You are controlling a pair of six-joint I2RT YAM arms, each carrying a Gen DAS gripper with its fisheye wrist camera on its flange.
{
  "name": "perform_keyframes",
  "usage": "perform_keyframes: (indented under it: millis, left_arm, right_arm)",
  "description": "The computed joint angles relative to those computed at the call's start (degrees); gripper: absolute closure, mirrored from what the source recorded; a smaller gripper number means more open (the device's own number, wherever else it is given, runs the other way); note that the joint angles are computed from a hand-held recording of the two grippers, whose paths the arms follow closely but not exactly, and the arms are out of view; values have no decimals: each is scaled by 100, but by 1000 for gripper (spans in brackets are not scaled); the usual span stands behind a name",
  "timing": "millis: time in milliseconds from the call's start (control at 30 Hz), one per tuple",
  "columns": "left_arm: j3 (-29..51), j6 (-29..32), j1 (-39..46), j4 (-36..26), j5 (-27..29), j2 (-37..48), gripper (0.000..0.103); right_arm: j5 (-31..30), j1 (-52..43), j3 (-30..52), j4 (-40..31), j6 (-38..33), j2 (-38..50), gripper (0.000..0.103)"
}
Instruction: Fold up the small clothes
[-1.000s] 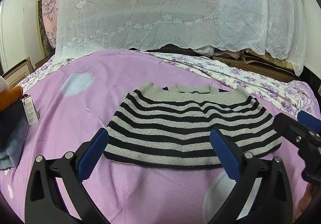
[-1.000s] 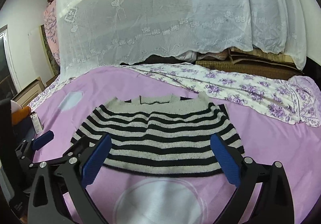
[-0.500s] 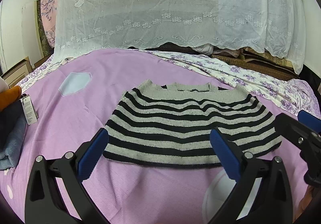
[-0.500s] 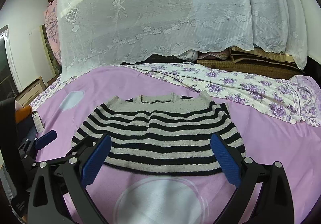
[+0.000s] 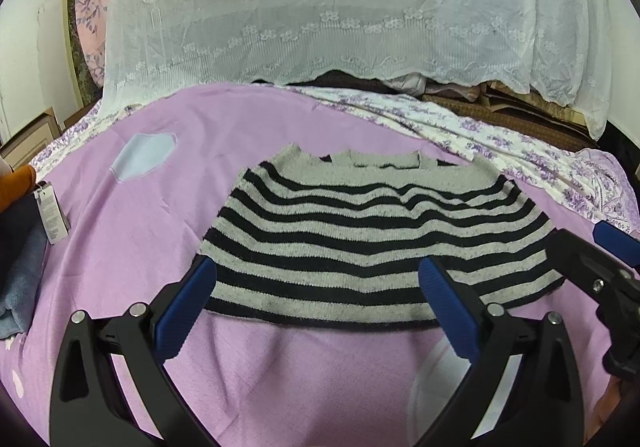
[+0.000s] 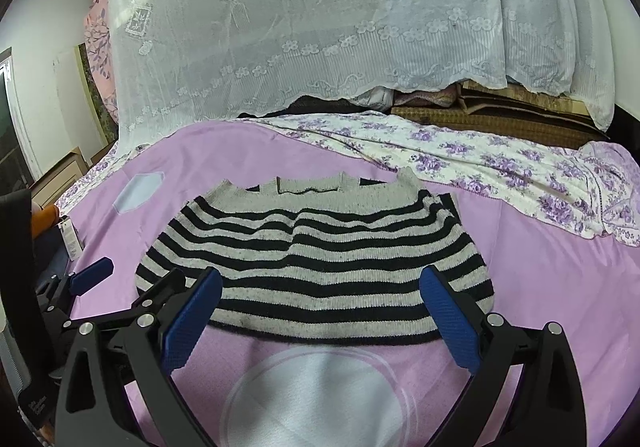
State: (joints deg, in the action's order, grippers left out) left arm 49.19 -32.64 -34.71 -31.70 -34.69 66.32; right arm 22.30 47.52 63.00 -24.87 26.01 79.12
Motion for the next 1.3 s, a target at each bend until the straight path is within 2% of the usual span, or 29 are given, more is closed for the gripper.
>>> perform_keyframes:
  millis: [500,633,700,767,867,1000,1167,1300]
  left_arm:
    - [-57,41,458,194,362,387,4]
    - [-113,-24,511,300,429,416,4]
    - [-118,43,478,412,382,504,5]
    - [-79,154,453,515,326,656,5]
    - [-25,412,633,807,626,927,4]
    - [112,554,835,955,974,1372,5]
    - [320,621,832,923,874,1970,4]
    - [355,627,688,949,594,2101,4]
  right_arm:
    - [-221,-406,-236,68,180,-83,4]
    - [-456,-985,-623,462,109,-178,4]
    - [-686,-1450,-791,669,177,-132,4]
    - [-1210,-1992,-827,799,275,39,4]
    - [-1859,-2634,-745,913,354,387,4]
    - [-2095,-2949,-494,916,153,895,4]
    - [-2617,-3290,-357,1150,72,1484,5]
    - [-2634,-3308,-367,1355,-42,1704,11]
